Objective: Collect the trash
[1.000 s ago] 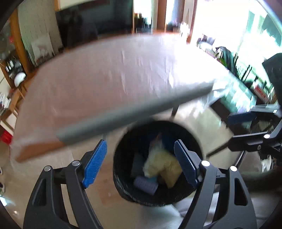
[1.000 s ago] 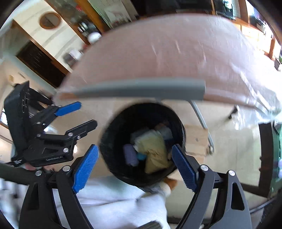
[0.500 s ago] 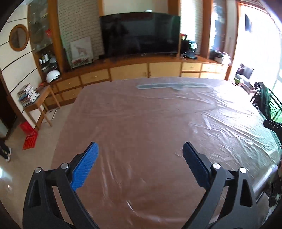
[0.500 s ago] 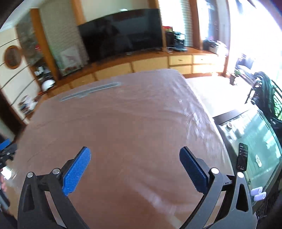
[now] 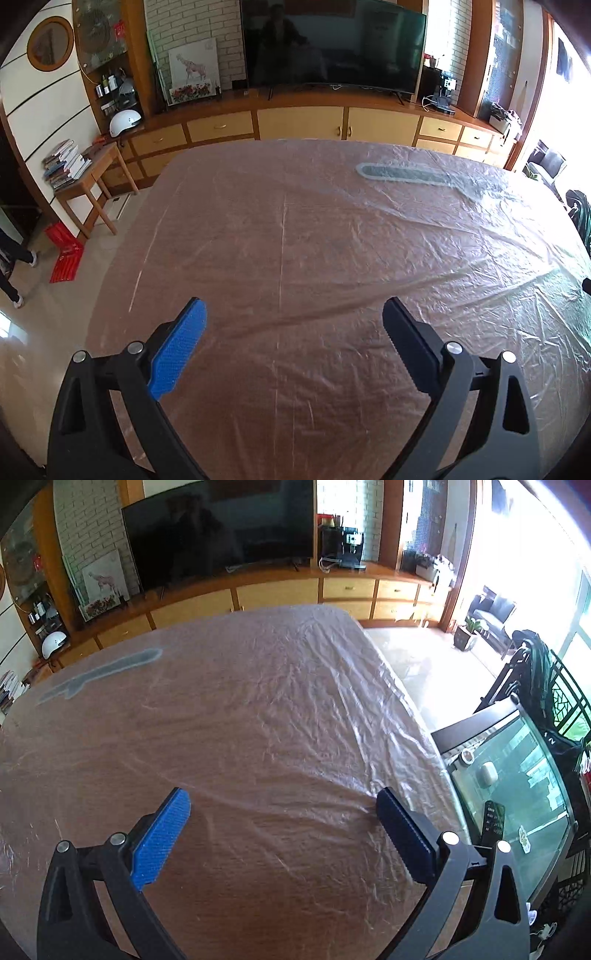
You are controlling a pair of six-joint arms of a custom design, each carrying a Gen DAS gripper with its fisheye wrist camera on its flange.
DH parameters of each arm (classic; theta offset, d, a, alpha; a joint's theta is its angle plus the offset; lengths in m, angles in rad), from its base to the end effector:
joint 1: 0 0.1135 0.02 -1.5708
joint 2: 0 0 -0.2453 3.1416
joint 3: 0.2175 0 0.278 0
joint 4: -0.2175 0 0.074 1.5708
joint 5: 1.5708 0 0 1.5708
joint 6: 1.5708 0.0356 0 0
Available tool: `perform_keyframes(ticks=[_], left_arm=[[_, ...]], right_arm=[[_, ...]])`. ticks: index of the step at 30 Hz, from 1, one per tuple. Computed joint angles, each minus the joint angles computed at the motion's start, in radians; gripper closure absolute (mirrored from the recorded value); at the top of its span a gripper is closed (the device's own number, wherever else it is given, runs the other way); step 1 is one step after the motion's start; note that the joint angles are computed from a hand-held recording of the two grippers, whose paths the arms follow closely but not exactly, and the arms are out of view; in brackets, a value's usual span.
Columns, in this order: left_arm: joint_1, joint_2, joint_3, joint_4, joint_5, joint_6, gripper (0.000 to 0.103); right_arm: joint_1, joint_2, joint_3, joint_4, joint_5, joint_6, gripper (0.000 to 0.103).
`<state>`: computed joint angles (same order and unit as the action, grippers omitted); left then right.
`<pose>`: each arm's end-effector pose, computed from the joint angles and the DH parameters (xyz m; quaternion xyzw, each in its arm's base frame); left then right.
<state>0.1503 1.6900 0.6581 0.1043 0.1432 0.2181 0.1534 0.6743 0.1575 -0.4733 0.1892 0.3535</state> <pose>0.3028 0.0407 0.0675 0.0547 0.9450 -0.0090 0.3224 0.1530 0.0169 0.0936 0.1222 0.9464 -0.0162 0.2986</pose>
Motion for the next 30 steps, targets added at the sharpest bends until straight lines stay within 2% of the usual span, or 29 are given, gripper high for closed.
perform_keyframes(ticks=[4,8,30], left_arm=[[0.017,0.039,0.044,-0.044,0.016,0.004,0.005],[0.024,0.047,0.052,-0.054,0.019,0.011,0.002],[0.024,0.047,0.052,-0.055,0.018,0.012,0.001]], right_arm=[[0.056,0.051,0.017,0.007,0.049,0.031,0.004],[0.080,0.038,0.015,-0.011,0.064,0.057,0.004],[0.078,0.037,0.015,-0.011,0.062,0.054,0.004]])
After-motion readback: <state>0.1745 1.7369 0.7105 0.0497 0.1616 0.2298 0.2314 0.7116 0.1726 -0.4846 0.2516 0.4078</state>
